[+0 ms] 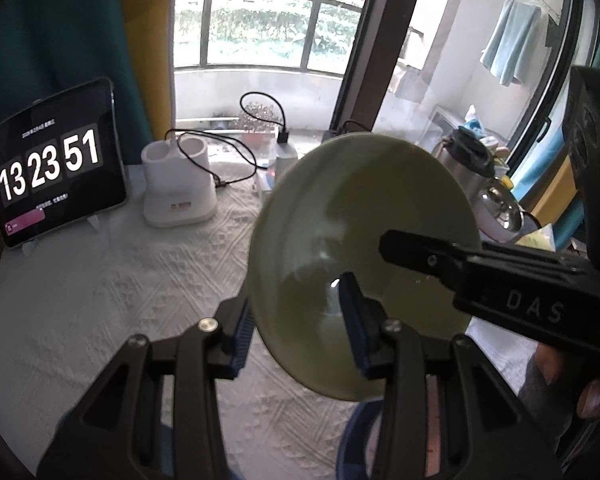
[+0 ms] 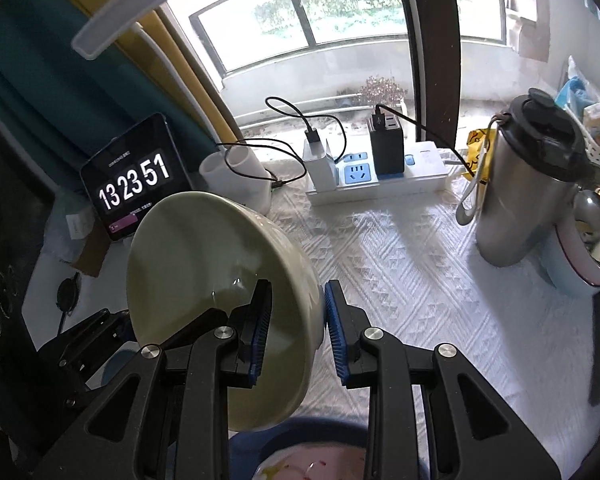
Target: Organize plates and bowls
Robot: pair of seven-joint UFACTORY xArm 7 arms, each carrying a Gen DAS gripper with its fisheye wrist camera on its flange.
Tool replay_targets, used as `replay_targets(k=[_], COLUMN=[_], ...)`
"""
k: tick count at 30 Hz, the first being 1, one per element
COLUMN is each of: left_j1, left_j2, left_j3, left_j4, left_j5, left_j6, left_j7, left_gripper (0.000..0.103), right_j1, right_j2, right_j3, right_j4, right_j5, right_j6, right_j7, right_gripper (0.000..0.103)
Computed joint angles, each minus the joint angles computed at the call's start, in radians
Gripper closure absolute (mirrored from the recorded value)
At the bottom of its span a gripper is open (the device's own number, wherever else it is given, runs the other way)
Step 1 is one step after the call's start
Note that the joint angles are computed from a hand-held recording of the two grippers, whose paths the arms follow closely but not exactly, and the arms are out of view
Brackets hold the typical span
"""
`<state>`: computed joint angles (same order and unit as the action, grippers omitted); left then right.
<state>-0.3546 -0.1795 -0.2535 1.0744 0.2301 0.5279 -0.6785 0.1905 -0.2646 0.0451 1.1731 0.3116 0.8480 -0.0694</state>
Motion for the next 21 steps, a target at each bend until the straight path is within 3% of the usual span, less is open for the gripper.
replay_targets(k=[21], left_j1=[-0.025], left_j2=[-0.133], left_j3=[-0.054], left_j4=[-0.116], left_j5=[-0.038], left_j6=[-0.003], left_j7=[-0.019], left_gripper=[0.062], right_j1=[0.014], right_j2=[-0.232], right_j3=[-0.008], right_j4=[-0.180], right_j5=[-0.038], right_j6=[0.005], right_j7=[0.054], right_gripper=[0.074])
